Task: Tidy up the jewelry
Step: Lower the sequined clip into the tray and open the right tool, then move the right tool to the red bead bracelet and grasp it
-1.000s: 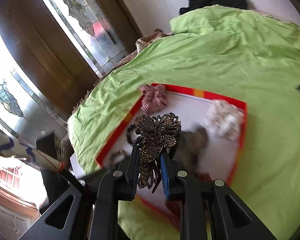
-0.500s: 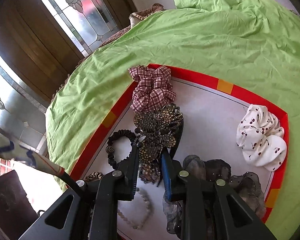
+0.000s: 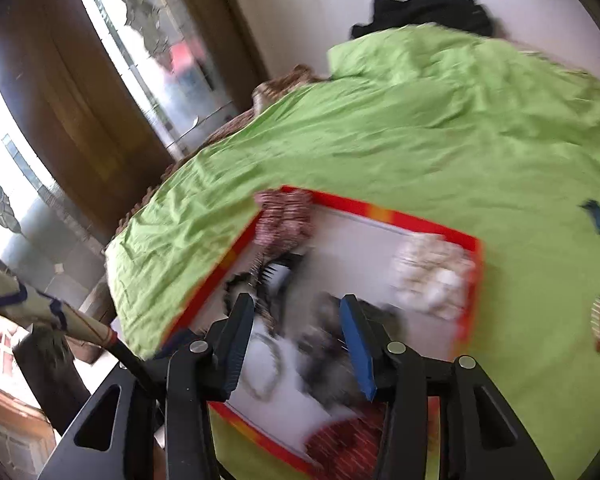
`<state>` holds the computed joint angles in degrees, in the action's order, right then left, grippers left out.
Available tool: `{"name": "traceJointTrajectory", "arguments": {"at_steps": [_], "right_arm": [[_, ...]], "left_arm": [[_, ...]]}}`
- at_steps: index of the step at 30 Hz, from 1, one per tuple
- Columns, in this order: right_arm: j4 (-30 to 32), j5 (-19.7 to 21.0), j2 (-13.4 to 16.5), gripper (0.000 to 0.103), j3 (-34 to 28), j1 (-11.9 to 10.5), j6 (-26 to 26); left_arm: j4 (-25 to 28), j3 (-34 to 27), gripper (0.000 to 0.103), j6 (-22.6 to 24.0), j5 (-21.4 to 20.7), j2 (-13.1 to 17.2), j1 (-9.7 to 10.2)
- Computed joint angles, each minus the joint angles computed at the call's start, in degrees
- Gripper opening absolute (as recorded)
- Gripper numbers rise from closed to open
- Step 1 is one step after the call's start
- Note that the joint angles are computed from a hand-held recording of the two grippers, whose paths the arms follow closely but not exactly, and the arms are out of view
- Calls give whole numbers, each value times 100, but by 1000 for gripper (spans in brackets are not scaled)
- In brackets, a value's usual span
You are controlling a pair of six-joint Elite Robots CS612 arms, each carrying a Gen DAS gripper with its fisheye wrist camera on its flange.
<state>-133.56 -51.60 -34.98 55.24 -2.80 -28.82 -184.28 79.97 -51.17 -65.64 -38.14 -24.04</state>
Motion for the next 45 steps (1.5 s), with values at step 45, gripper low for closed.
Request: {"name": "traceJointTrajectory", "arguments": {"at_steps": [45], "right_arm": [[-22,-652,1186,33,-1440,-1366,1511]], "left_arm": [[2972,-2101,58,1502,-1361,562,-846]]}}
